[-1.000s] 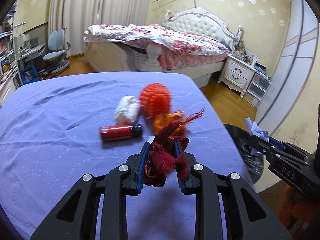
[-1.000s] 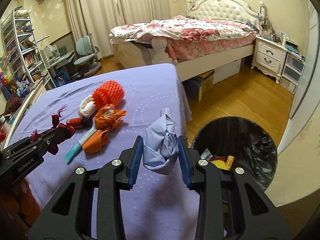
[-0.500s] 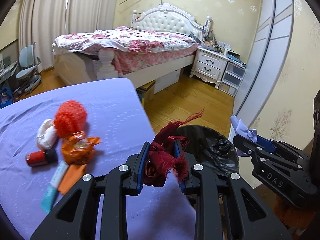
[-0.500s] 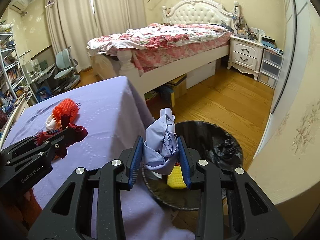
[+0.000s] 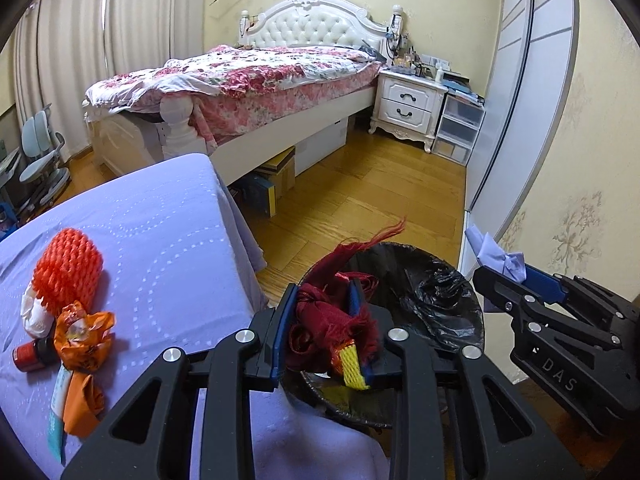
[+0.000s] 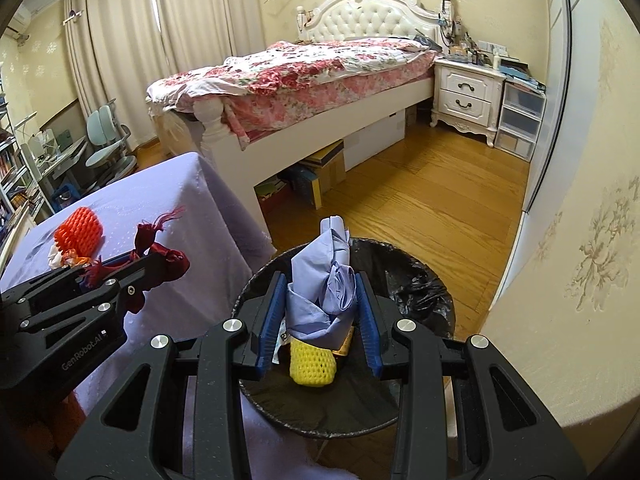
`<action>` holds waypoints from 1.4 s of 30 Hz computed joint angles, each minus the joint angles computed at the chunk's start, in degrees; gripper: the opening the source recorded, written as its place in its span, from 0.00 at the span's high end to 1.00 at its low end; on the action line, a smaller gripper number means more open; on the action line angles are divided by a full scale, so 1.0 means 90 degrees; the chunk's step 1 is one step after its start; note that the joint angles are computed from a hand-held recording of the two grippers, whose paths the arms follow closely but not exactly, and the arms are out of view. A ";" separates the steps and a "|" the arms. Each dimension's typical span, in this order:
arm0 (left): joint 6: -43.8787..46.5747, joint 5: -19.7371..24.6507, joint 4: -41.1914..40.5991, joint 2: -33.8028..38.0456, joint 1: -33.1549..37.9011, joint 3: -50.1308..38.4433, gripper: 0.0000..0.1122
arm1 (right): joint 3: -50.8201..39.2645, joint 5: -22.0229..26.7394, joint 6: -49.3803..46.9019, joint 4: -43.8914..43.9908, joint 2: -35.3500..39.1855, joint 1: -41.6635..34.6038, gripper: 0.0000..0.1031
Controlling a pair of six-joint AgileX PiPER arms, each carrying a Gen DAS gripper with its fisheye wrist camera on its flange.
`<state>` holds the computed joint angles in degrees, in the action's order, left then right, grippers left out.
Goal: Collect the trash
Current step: 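Carry red and blue cloths over the bin and open both grippers, then grasp the teal toothpaste tube with left gripper while right grasps orange bag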
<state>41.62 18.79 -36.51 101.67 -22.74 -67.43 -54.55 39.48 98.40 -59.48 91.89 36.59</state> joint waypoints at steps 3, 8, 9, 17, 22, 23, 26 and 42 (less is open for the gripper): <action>-0.0499 -0.0222 0.0541 0.0027 -0.0134 0.0036 0.47 | 0.0110 -0.0036 0.0219 -0.0158 0.0002 -0.0074 0.61; -0.0766 -0.0355 0.0746 -0.0009 -0.0112 0.0135 0.33 | 0.0112 0.0237 0.0347 -0.0183 0.0013 0.0020 0.45; -0.0881 -0.0386 0.0837 -0.0036 -0.0101 0.0155 0.32 | 0.0099 0.0364 0.0408 -0.0172 0.0012 0.0075 0.40; -0.1689 -0.0546 0.1644 -0.0349 -0.0013 0.0470 0.29 | 0.0202 0.0497 0.0933 -0.0130 -0.0172 0.0279 0.16; -0.1050 -0.0525 0.1107 -0.0644 0.0330 0.0765 0.29 | -0.0048 0.0806 0.0940 -0.0019 0.0008 0.0603 0.11; -0.0993 -0.0513 0.1052 -0.0694 0.0403 0.0801 0.29 | -0.0138 0.0765 0.0968 0.0015 0.0076 0.0698 0.11; -0.0549 -0.0511 0.0718 -0.0892 0.0720 0.1013 0.29 | -0.0255 0.0627 0.0959 0.0085 0.0139 0.0808 0.11; 0.0363 -0.0171 0.0351 -0.0968 0.2983 0.1407 0.29 | -0.2389 0.0580 -0.0615 0.1223 0.1621 0.1590 0.11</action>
<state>44.88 17.25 -33.35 92.95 4.11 -54.76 -76.05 44.70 92.87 -48.47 106.48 50.90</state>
